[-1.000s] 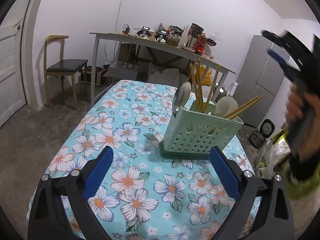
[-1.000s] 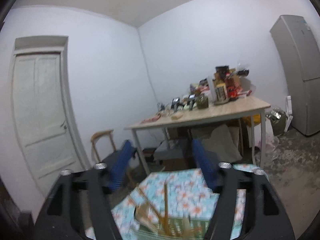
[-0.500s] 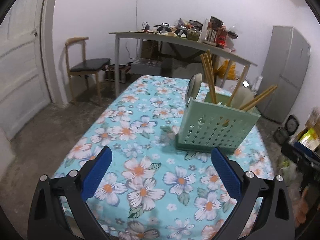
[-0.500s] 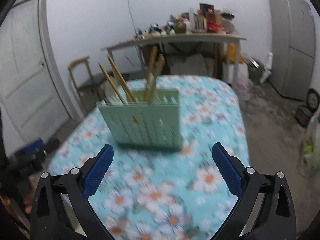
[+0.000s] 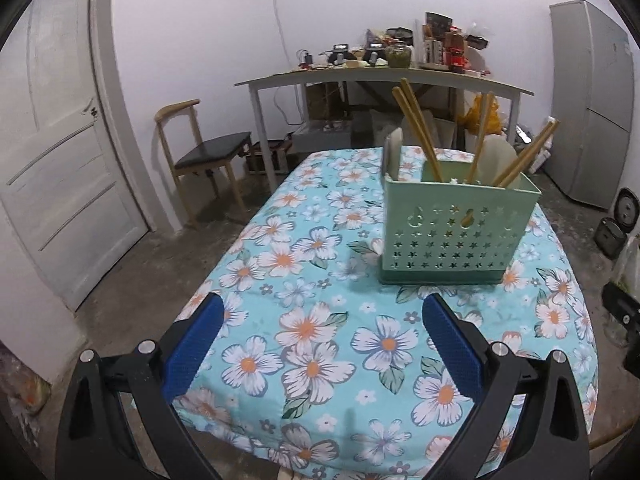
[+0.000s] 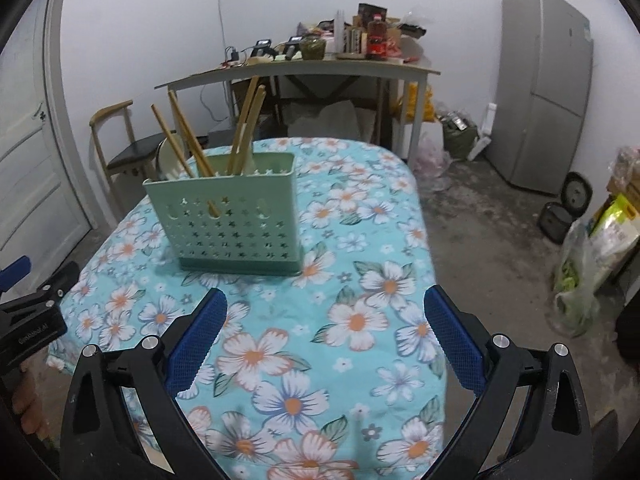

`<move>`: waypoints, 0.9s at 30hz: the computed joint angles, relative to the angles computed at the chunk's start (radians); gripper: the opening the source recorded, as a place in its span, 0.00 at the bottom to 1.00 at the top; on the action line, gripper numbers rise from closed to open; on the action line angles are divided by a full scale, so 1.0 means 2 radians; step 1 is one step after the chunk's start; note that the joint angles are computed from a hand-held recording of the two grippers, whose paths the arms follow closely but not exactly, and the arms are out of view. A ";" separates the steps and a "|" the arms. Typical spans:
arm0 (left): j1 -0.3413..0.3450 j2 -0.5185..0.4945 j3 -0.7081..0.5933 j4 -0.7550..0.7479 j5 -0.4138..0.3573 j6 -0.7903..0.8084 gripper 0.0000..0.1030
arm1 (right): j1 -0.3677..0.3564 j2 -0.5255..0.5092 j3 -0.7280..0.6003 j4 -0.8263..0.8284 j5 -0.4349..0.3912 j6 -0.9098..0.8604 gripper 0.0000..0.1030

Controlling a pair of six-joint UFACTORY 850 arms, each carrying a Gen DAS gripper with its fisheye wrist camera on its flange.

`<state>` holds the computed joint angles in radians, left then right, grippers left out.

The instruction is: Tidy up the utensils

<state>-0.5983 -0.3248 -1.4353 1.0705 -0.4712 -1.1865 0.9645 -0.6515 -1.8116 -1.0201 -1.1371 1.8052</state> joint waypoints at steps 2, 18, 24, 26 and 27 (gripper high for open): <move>0.001 0.001 -0.002 -0.011 -0.009 -0.002 0.94 | 0.002 0.001 0.002 -0.005 -0.007 0.002 0.92; 0.009 0.007 -0.007 -0.012 -0.047 -0.033 0.94 | 0.001 0.011 0.015 -0.004 -0.012 0.020 0.92; 0.007 0.006 -0.010 -0.021 -0.050 -0.020 0.94 | 0.001 0.011 0.015 -0.005 -0.010 0.017 0.92; 0.006 0.007 -0.009 -0.019 -0.050 -0.021 0.94 | 0.002 0.012 0.015 -0.005 -0.010 0.018 0.92; 0.006 0.007 -0.008 -0.019 -0.050 -0.019 0.94 | 0.001 0.012 0.016 -0.005 -0.009 0.018 0.92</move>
